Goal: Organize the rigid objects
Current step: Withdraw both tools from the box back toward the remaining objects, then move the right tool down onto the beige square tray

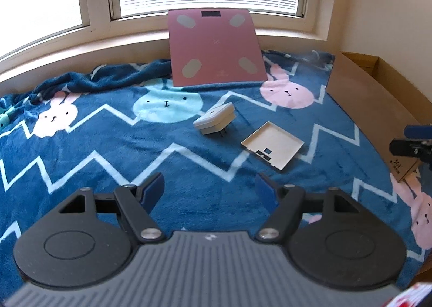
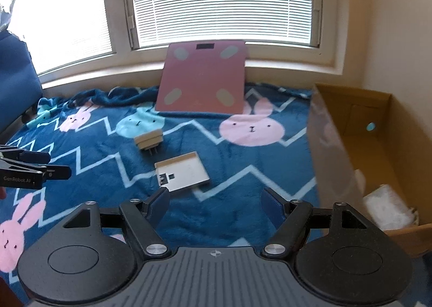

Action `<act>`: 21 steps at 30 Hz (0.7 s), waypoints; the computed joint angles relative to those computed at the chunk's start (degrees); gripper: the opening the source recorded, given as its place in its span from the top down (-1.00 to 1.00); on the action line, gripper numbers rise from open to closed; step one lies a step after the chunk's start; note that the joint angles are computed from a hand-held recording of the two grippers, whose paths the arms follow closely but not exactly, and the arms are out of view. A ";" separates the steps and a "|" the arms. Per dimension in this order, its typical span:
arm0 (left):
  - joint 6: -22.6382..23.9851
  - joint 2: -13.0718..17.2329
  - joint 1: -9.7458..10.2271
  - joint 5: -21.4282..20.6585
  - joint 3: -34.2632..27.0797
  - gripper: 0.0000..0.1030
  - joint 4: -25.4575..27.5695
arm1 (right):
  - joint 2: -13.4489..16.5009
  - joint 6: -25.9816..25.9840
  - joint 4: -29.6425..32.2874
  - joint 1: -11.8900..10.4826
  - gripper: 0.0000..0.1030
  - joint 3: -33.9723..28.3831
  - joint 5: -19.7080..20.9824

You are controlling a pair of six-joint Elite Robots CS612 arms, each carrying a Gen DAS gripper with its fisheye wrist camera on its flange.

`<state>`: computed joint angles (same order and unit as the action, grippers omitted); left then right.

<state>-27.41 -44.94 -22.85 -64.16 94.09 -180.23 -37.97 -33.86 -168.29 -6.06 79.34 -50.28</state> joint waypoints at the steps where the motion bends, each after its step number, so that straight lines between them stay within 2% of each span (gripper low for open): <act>1: -0.18 0.14 0.14 -0.15 -0.08 -0.37 0.03 | 0.20 0.08 0.14 0.13 -0.39 -0.15 0.26; 8: -1.05 1.36 0.87 0.17 -1.15 -0.39 0.51 | 1.82 -0.76 1.35 1.57 -0.39 -1.77 0.50; 14: -0.81 2.89 1.78 0.24 -2.83 -0.56 1.01 | 4.22 -3.14 4.14 3.12 -0.40 -4.84 0.55; 18: -0.27 4.28 2.64 -0.19 -4.58 -0.69 0.68 | 6.43 -4.83 6.62 4.12 -0.65 -7.89 1.14; 21: 0.46 5.44 3.27 -0.47 -6.17 -0.82 0.56 | 8.01 -6.78 8.60 5.00 -0.70 -10.29 0.31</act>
<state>-26.94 -39.50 -19.58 -64.63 87.92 -179.68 -29.96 -40.64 -159.70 -1.06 69.04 -49.97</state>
